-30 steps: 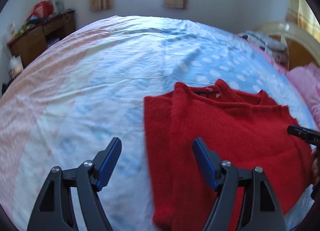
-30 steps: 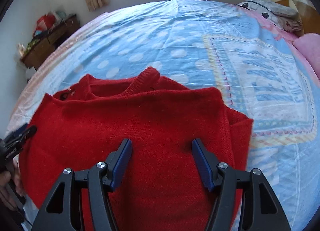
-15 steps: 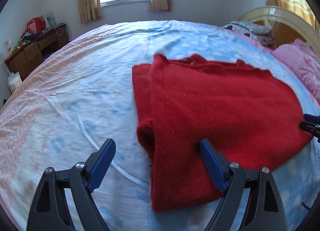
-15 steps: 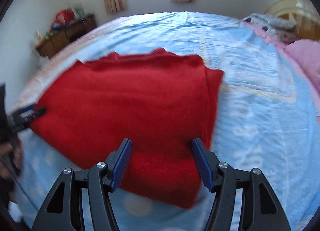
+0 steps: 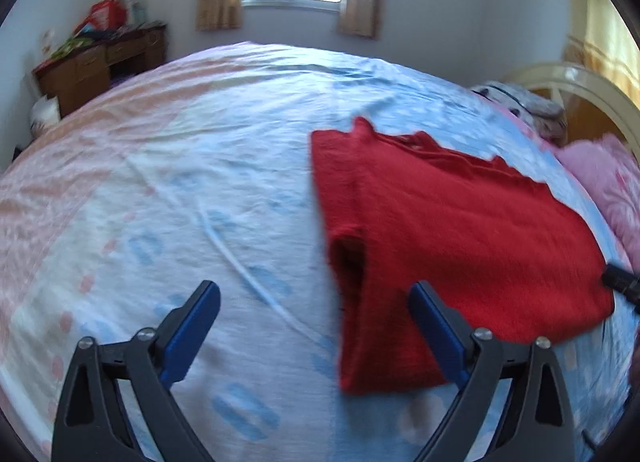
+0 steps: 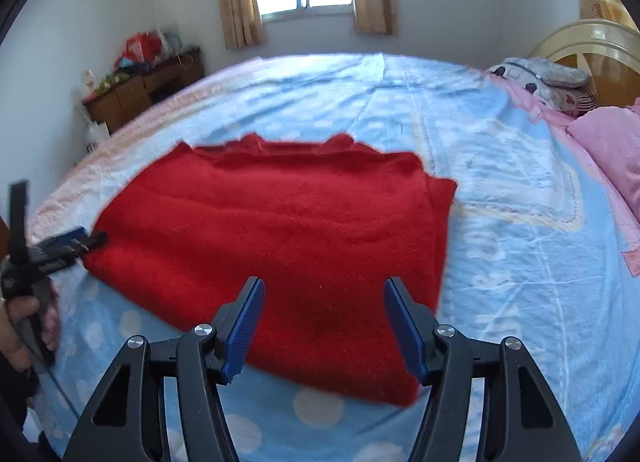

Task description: Fold small clothes

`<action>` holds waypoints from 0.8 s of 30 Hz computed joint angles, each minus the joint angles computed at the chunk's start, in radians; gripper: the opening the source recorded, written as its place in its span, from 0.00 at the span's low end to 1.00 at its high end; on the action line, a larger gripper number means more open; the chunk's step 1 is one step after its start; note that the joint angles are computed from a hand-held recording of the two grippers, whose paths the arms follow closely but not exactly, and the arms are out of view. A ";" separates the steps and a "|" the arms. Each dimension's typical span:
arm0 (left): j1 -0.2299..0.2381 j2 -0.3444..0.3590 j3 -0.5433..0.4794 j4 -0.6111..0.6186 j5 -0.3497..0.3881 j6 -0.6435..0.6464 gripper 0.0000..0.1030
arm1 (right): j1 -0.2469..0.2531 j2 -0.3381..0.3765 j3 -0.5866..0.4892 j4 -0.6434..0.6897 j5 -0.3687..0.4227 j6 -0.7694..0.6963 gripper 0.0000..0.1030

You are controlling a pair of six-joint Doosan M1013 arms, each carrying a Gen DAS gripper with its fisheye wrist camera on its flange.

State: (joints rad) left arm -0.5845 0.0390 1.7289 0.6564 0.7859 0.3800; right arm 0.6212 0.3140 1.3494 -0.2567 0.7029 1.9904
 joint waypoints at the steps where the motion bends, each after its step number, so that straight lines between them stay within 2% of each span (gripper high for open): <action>1: 0.006 0.005 -0.005 -0.028 0.010 0.016 0.97 | -0.004 0.015 -0.015 0.012 0.032 0.003 0.61; 2: 0.011 0.010 -0.010 -0.054 0.024 0.030 0.97 | -0.014 0.037 -0.033 0.052 0.088 -0.002 0.61; 3: 0.010 0.010 -0.009 -0.051 0.026 0.026 0.97 | -0.016 0.041 -0.029 0.061 0.092 -0.006 0.61; 4: 0.007 0.012 -0.011 -0.043 0.033 0.023 0.97 | -0.009 0.031 -0.008 0.025 0.057 0.005 0.61; 8: -0.010 0.030 -0.028 -0.021 0.085 0.049 0.99 | 0.005 0.018 0.017 -0.021 0.050 0.019 0.61; 12: -0.001 0.012 -0.016 -0.046 0.069 0.051 0.99 | -0.001 0.025 -0.006 0.002 0.085 0.015 0.61; 16: -0.010 -0.007 0.004 0.028 0.100 0.057 1.00 | 0.020 0.026 -0.011 -0.015 0.104 -0.005 0.61; 19: 0.007 -0.016 0.009 -0.016 0.074 0.115 1.00 | 0.028 0.024 0.004 -0.063 0.087 0.022 0.65; 22: -0.003 -0.015 0.003 0.041 0.104 0.118 1.00 | 0.038 0.022 -0.006 -0.091 0.113 0.069 0.65; 24: -0.007 -0.017 0.003 0.076 0.106 0.117 1.00 | 0.054 0.017 -0.005 -0.103 0.100 0.056 0.65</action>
